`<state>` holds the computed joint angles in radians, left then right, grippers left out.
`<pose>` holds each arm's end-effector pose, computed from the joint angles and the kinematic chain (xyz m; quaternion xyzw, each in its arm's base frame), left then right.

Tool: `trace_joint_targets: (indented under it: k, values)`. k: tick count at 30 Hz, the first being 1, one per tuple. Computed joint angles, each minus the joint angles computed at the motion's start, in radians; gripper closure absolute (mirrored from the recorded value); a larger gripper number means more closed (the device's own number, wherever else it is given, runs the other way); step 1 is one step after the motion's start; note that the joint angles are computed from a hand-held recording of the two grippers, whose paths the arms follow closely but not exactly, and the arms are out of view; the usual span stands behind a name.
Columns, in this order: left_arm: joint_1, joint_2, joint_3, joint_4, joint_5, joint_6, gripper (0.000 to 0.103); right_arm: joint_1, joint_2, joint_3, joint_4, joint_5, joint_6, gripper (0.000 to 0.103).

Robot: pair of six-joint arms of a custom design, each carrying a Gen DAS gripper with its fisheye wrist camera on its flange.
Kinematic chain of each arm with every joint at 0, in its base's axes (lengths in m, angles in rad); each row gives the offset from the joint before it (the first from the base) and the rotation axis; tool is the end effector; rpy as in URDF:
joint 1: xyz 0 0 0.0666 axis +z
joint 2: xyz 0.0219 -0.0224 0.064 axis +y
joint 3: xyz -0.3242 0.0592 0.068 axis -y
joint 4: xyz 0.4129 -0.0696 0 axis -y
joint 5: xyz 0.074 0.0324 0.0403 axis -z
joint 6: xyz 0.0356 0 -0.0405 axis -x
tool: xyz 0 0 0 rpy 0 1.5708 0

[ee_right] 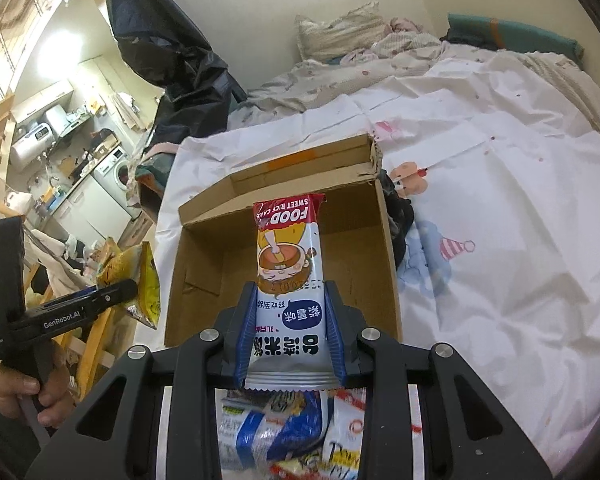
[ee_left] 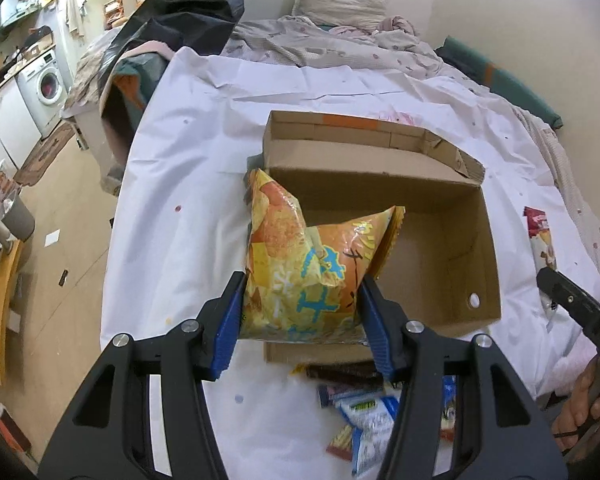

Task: Organize snacks
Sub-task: 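Carry the yellow bag into the box with the left tool while the right drops the FOOD bar in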

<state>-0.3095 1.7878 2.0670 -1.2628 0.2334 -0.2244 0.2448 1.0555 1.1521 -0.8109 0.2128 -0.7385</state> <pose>0.5832 -0.1956 0.4558 0.2833 0.9081 -0.1236 0.2824 0.4039 0.0927 0.4146 0.2638 0.8664 0.1098 0.4096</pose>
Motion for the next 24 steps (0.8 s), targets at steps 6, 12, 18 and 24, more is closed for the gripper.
trace_joint_targets:
  k: [6,12,18,24]
  values:
    - [-0.033,0.049,0.021,0.074,-0.017,0.033,0.052,-0.061,0.097,0.058,0.023,-0.063,0.045,0.070]
    - [-0.054,0.055,-0.043,0.123,-0.029,0.015,0.052,-0.088,0.151,0.053,0.059,-0.111,0.030,0.070]
    - [-0.065,0.085,-0.033,0.137,-0.052,0.001,0.051,-0.102,0.178,0.062,0.063,-0.132,0.011,0.070]
    - [-0.062,0.109,-0.008,0.117,-0.051,0.015,0.050,-0.102,0.211,0.078,0.043,-0.155,-0.004,0.069]
